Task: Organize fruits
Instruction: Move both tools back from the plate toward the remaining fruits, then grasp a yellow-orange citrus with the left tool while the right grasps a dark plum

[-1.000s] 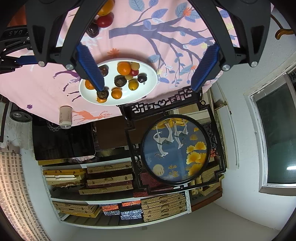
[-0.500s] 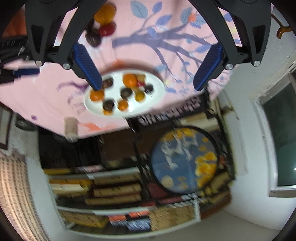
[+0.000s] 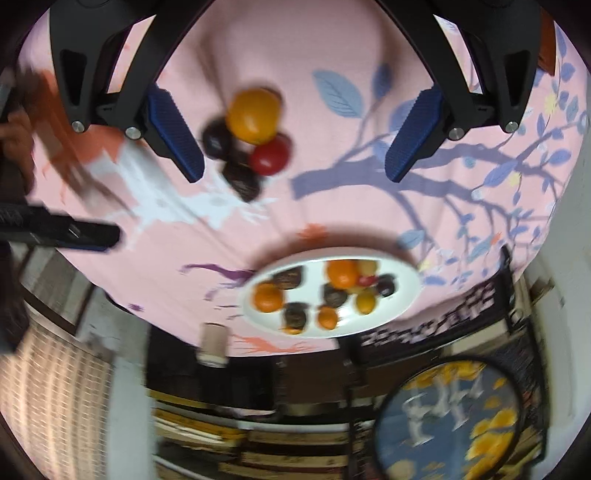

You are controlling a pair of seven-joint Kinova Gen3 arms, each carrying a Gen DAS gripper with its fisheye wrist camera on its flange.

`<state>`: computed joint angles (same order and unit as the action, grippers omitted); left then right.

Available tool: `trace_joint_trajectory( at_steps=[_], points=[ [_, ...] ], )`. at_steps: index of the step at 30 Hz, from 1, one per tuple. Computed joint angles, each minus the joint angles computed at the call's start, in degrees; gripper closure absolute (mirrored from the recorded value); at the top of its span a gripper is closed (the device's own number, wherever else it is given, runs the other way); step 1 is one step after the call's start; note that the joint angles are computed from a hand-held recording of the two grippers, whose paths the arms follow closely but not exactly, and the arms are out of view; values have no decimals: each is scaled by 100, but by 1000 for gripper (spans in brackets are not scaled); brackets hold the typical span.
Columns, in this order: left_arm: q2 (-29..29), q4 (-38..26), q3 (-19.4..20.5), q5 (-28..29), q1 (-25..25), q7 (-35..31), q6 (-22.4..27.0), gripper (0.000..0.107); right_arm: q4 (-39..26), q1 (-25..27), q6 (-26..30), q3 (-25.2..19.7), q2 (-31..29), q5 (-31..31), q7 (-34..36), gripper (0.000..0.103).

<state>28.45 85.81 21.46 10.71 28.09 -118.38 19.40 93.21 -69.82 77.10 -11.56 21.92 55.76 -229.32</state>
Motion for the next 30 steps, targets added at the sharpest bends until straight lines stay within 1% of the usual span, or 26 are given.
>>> trace_joint_trajectory(
  at_steps=[1,2,4,5,11,14,15,16,17,18,19,20,21,24,28,30],
  points=[
    [-27,81,75,-54,-37,-87,-2,7,13,-8,4,2,-11,3,-37,30],
    [-46,131,44,-149,12,-80,9,7,34,-8,-10,-1,-26,6,-76,30],
    [-39,78,-296,-349,337,105,173,9,81,0,-60,-13,-52,20,-148,30],
    [-2,6,-393,-367,421,138,296,10,94,10,-92,-22,-60,25,-164,30],
    [115,-234,-627,-538,588,518,583,10,10,86,-204,-28,-9,-66,63,30],
    [216,-415,-707,-611,633,710,806,10,-3,81,-228,-1,4,-82,105,30],
    [255,-480,-681,-606,605,725,897,15,-8,79,-234,6,8,-86,117,30],
    [289,-531,-612,-578,547,685,975,27,-15,81,-250,10,15,-87,138,30],
    [351,-623,-469,-495,428,565,1130,33,-26,81,-262,14,25,-89,166,30],
    [424,-725,-295,-368,285,392,1317,46,-33,84,-276,20,30,-91,195,30],
    [461,-774,-228,-294,238,270,1412,58,-65,92,-283,23,49,-98,268,30],
    [482,-804,-230,-265,255,194,1466,63,-84,90,-284,30,63,-109,310,30],
    [493,-816,-228,-234,268,117,1508,72,-103,91,-288,37,78,-122,355,30],
    [426,-723,-333,-202,356,68,1396,72,-123,102,-346,70,114,-170,424,30],
    [221,-507,-288,78,143,85,1005,73,-165,102,-437,105,182,-123,613,30],
    [103,-403,-441,88,166,296,758,73,-260,113,-487,128,263,-96,843,30]
  ],
)
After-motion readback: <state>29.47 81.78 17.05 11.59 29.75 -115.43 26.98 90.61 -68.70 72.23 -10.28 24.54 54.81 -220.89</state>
